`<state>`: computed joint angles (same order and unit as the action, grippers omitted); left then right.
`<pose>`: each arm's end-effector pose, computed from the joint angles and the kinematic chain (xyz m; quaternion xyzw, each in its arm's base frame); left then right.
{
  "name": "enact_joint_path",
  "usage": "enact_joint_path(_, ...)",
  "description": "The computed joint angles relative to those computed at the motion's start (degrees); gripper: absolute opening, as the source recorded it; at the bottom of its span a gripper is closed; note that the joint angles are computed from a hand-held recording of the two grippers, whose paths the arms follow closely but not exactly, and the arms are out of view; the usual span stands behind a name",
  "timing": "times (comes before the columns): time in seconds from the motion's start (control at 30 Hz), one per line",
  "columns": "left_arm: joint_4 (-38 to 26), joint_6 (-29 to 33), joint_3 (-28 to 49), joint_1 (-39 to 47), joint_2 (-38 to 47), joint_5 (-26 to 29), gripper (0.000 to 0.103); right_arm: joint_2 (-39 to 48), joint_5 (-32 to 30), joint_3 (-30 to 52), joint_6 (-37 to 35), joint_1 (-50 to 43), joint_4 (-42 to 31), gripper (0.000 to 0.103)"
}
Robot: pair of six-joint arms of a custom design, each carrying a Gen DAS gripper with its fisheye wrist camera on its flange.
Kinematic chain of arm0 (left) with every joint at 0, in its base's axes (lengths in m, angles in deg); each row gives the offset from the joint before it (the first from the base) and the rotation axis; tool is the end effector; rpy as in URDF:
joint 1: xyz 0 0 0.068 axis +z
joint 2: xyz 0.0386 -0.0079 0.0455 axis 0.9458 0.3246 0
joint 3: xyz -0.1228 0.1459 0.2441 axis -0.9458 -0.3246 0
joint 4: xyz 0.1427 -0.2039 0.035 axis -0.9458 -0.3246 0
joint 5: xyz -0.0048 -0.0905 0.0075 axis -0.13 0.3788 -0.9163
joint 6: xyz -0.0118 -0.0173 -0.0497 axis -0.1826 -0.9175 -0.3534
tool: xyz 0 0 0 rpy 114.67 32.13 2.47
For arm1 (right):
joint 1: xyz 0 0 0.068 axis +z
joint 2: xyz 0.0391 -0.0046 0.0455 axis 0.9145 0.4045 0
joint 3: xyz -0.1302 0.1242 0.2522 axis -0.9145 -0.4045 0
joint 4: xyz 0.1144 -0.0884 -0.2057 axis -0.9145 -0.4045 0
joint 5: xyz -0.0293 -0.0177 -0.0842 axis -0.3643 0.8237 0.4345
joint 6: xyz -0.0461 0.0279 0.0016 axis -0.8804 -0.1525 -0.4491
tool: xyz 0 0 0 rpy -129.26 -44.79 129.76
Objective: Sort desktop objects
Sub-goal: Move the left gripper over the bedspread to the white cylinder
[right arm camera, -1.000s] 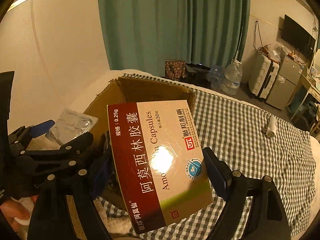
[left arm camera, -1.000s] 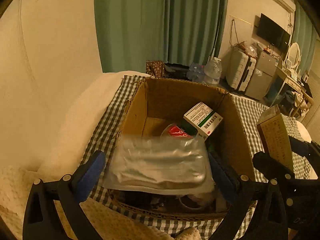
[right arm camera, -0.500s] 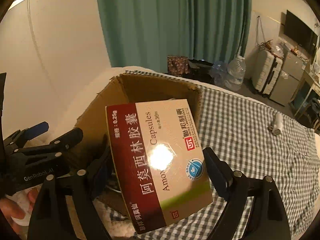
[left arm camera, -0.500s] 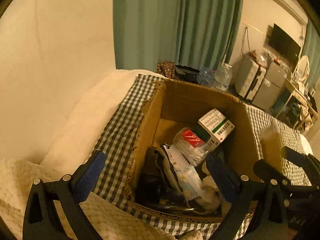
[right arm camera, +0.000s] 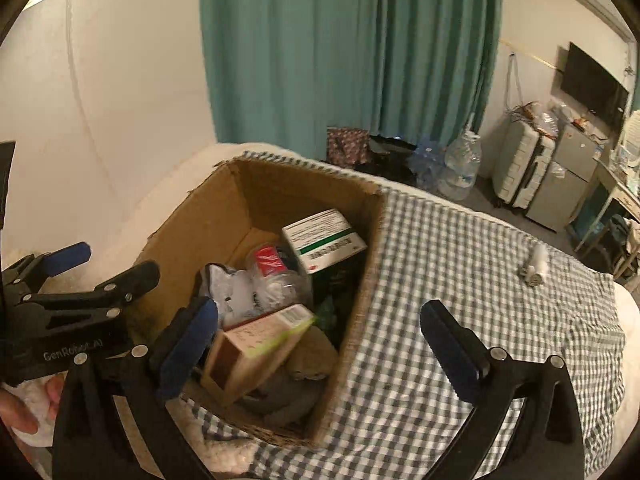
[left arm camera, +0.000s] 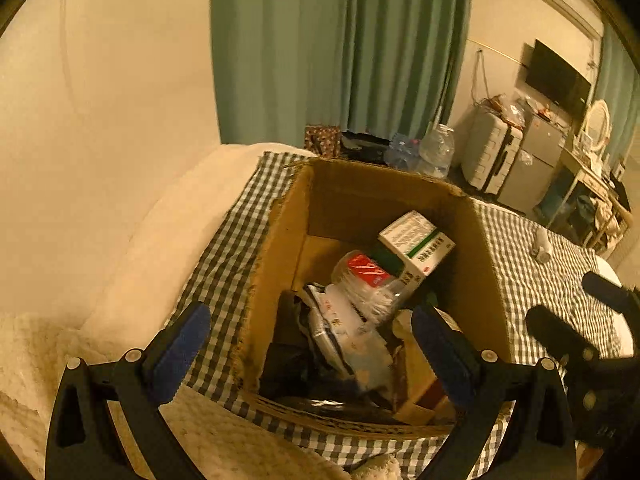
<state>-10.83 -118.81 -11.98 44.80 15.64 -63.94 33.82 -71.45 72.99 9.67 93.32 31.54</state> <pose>0.1804 -0.0658 0.2258 -0.2769 0.8839 0.0874 0.3666 0.2883 0.1559 0.2593 -0.3534 0.8497 0.1368 0.3666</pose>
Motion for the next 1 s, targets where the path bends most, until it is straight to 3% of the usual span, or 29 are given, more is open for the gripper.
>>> enact_joint_path(0.3,-5.58,-6.4,9.38,-11.56,8.95,-1.96,0.103,-3.71,-4.91,1.37,-0.63,-11.82,-4.86,0.102)
enact_joint_path(0.6,-11.76,-11.57,23.57,-20.97,20.45,-4.84,0.103,-6.7,-10.6,1.91,-6.28,-23.72,-6.92,0.102)
enact_joint_path(0.77,-14.63,-12.36,32.65,-23.64,28.36,-6.16,0.103,-5.28,-15.77,3.73,-8.74,-32.06,-7.59,0.102)
enact_joint_path(1.0,-14.19,-8.52,45.72,-24.17,41.51,-3.42,0.103,0.91,-20.11,6.04,-8.86,-41.57,-3.23,0.102)
